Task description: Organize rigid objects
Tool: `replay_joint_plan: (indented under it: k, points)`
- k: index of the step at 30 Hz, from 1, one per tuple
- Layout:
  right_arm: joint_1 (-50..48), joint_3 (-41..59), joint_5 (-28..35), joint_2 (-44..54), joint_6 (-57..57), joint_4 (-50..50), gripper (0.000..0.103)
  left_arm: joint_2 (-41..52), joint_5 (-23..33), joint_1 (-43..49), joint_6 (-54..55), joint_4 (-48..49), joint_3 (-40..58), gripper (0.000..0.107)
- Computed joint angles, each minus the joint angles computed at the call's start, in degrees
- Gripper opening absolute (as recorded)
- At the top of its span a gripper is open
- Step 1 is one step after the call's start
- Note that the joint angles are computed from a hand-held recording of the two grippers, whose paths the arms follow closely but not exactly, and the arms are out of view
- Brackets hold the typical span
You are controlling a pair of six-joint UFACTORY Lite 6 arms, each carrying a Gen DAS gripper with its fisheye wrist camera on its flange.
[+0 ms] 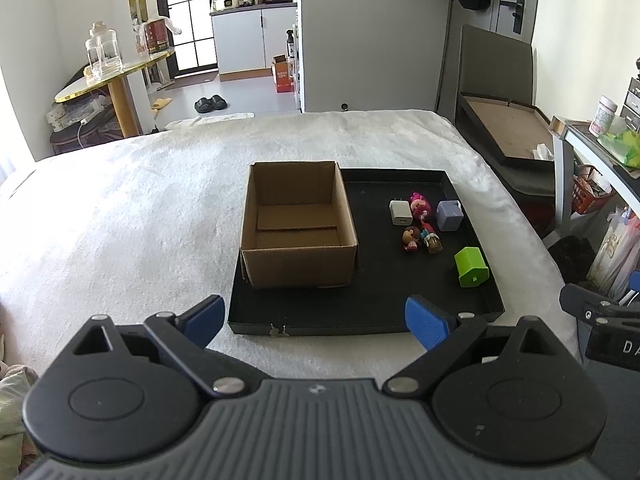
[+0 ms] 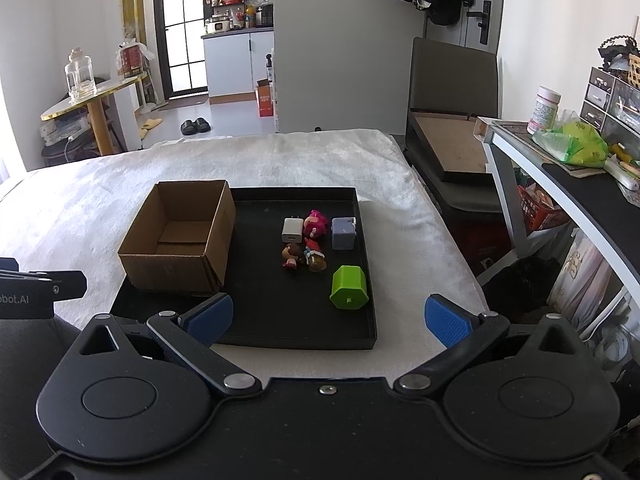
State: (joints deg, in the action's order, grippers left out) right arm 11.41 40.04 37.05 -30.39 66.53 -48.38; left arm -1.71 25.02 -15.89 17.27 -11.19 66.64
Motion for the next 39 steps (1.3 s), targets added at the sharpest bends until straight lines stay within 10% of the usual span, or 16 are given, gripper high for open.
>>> replay_joint_plan:
  k: [31,39]
  points:
    - [-18.0,2.2,-21.9,19.5,-2.1,-1.9,0.103,28.5,1.9,-7.2,-20.8,21.7,24.3,0.095]
    - [-21.6,5.0,-25.6,27.5,10.4,-15.3,0.098,38.4,5.2,-10.1,-25.5,27.7,35.3,0.095]
